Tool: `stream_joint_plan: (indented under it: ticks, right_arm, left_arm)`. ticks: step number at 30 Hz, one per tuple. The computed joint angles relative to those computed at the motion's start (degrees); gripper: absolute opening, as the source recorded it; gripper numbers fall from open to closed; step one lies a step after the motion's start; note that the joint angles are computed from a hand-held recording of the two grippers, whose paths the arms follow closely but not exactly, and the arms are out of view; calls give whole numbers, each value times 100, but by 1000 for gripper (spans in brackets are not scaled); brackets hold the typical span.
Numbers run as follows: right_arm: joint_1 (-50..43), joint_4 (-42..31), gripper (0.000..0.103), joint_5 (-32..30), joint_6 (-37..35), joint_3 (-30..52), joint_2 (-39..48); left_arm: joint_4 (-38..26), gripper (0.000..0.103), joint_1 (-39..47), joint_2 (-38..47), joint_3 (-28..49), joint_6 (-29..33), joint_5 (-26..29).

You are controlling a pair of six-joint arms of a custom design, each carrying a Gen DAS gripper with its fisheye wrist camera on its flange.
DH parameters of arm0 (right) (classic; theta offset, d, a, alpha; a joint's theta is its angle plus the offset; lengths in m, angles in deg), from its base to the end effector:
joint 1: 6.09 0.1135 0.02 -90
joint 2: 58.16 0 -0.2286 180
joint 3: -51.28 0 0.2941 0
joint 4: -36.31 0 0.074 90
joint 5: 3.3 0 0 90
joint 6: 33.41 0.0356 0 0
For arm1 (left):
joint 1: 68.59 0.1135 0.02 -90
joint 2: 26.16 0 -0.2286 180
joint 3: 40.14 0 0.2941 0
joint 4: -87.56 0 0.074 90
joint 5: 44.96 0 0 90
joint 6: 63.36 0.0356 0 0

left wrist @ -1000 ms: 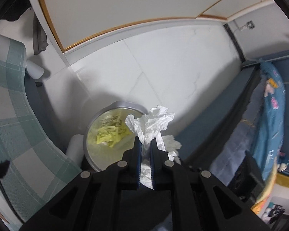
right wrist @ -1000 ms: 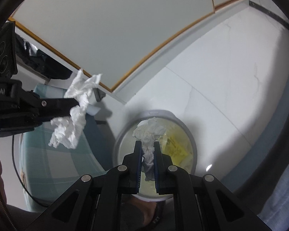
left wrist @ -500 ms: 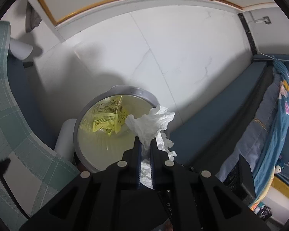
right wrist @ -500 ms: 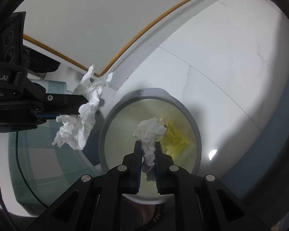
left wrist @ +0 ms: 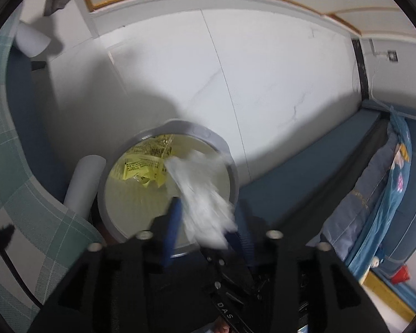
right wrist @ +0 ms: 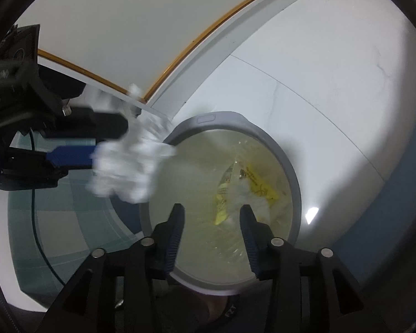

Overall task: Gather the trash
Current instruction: 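Open both tools above the bin to drop the tissues, then move both open tools back over the table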

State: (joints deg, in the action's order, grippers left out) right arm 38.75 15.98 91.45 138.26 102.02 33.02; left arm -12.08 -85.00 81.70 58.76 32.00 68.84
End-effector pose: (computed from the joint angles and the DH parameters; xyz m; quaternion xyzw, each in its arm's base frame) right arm 0.2162 0.2109 0.0557 0.3153 0.9140 0.2071 0.1493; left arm 0.3285 -0.1117 0.1843 -0.1496 -0.9546 0.1873 0.1770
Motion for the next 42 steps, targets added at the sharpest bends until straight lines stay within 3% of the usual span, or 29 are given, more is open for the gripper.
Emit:
stream_joint_plan:
  ticks: [6,10,14,24,28,33,42]
  right_arm:
    - [96,-587,50,374,61,-41,-492]
    - [128,-975,50,558,17,-54,-837]
    - [251,-1337,50,792,52,-11,-1178]
    - [736,-3199,52,2270,-194,845,-2688]
    - [1024,-3680,53,2964,-574,1625,-2929]
    - [1356,-3799,54,3614,-1397,2966,-2527]
    - [2053,-3602,63,4248,-3070,5903,-612]
  left_arm:
    - [-75,51,264,-64,26,-104,173]
    - [202,51,216,-657,-68,-484,-249]
    - [387,60,257,-1293,55,-725,-552]
    - [250,60,949,-2497,727,-135,-403]
    - [178,60,1595,-2853,1215,416,-41]
    - [429,61,2736,-3125,1623,931,504]
    - [1238,61,5299,-3157,1982,1310,1798]
